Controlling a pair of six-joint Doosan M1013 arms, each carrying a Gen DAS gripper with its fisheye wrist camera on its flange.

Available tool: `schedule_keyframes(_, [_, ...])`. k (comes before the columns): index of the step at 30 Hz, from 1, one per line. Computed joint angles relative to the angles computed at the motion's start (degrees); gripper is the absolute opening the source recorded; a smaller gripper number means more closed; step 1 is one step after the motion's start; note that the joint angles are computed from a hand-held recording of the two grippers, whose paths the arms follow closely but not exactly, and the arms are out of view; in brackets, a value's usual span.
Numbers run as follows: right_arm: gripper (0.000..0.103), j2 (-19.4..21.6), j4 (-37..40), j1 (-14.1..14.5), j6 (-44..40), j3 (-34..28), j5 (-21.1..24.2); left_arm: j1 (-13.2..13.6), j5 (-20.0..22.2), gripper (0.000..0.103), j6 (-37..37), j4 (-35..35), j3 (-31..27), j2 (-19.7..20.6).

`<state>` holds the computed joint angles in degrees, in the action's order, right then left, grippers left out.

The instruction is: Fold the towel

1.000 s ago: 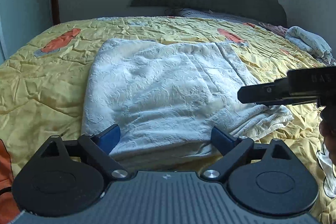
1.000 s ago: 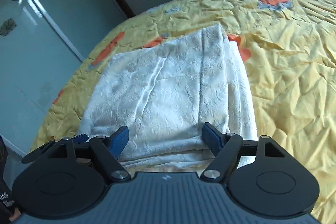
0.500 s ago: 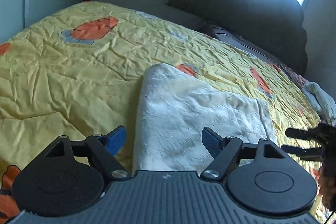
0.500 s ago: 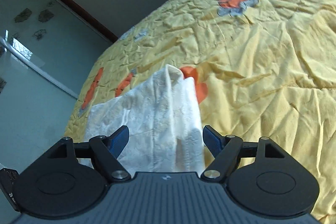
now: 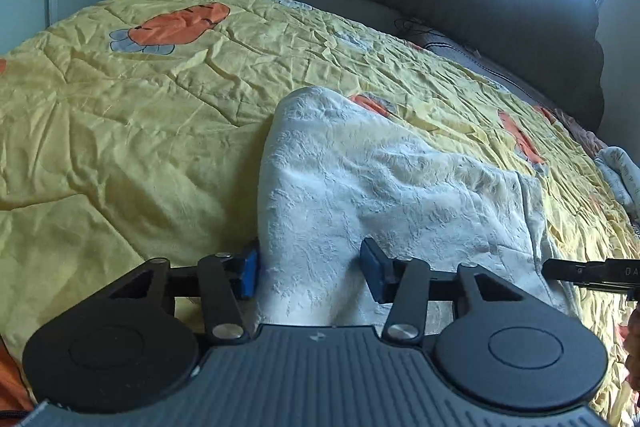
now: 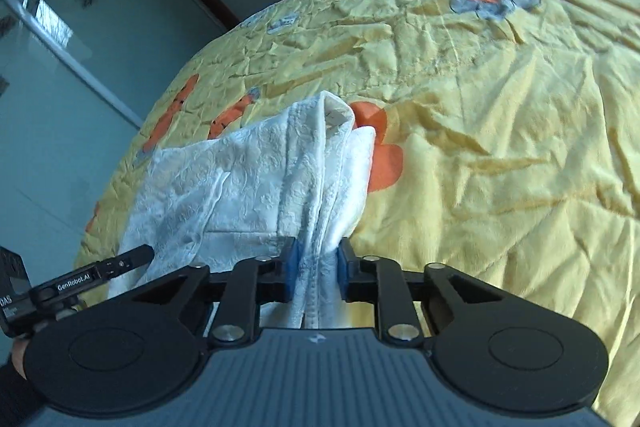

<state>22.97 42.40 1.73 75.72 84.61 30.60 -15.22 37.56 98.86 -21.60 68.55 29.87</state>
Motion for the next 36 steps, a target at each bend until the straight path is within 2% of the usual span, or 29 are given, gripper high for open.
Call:
schedule_keyframes(3, [0.013, -0.2, -19.9, 3.0, 6.1, -1.8, -1.0, -0.7, -1.4, 0.046, -0.7, 3.2, 0.8, -0.5])
schedule_keyframes(5, [0.013, 0.0, -26.9, 4.2, 8.7, -1.6, -2.0, -1.1, -2.9, 0.046, 0.0, 4.9, 1.7, -0.8])
schedule_keyframes(8, [0.013, -0.2, -23.2, 3.7, 9.5, -0.1, -4.6, -1.3, -5.0, 0.046, 2.2, 5.0, 2.9, -1.1])
schedule_keyframes(13, [0.023, -2.0, -19.6, 3.2, 16.2, 3.0, -9.2, -1.2, -4.8, 0.048, 2.4, 5.2, 2.6, -1.0])
schedule_keyframes(16, [0.023, -4.0, -26.5, 4.0, 26.6, 5.3, -14.0, -1.2, -5.0, 0.052, 2.2, 5.5, 2.7, -1.0])
schedule_keyframes(18, [0.023, -4.9, -26.8, 4.4, 27.6, 6.2, -16.2, -1.3, -5.0, 0.056, 2.1, 5.9, 2.8, -1.1])
schedule_keyframes(20, [0.023, -4.9, -23.0, 4.9, 22.7, 5.7, -15.8, -1.4, -5.3, 0.061, 1.8, 6.4, 2.9, -1.1])
schedule_keyframes(23, [0.023, -4.0, -20.8, 5.9, 18.0, 4.4, -13.5, -1.5, -5.7, 0.061, 1.8, 6.8, 3.1, -1.2])
schedule_keyframes(26, [0.029, -2.2, -22.0, 6.6, 18.6, 2.7, -9.3, -1.5, -6.1, 0.066, 2.1, 7.0, 3.4, -1.3])
schedule_keyframes(28, [0.031, -2.2, -22.3, 7.2, 17.4, 4.5, -13.7, -1.4, -6.5, 0.069, 2.6, 7.0, 3.6, -1.4])
schedule_keyframes(30, [0.032, -2.6, -20.4, 7.3, 14.9, 5.5, -15.4, -1.3, -6.7, 0.073, 2.7, 7.1, 3.7, -1.4])
schedule_keyframes(32, [0.032, -3.0, -19.7, 7.0, 15.5, 5.7, -14.8, -1.3, -6.8, 0.076, 2.9, 7.1, 3.7, -1.4])
schedule_keyframes(35, [0.033, -3.6, -23.6, 6.8, 22.0, 5.6, -13.9, -1.2, -6.3, 0.079, 1.2, 8.2, 3.6, -1.5])
schedule_keyframes(36, [0.034, -4.0, -23.0, 6.8, 21.7, 5.8, -14.3, -1.2, -5.8, 0.079, 0.6, 8.2, 3.7, -1.7])
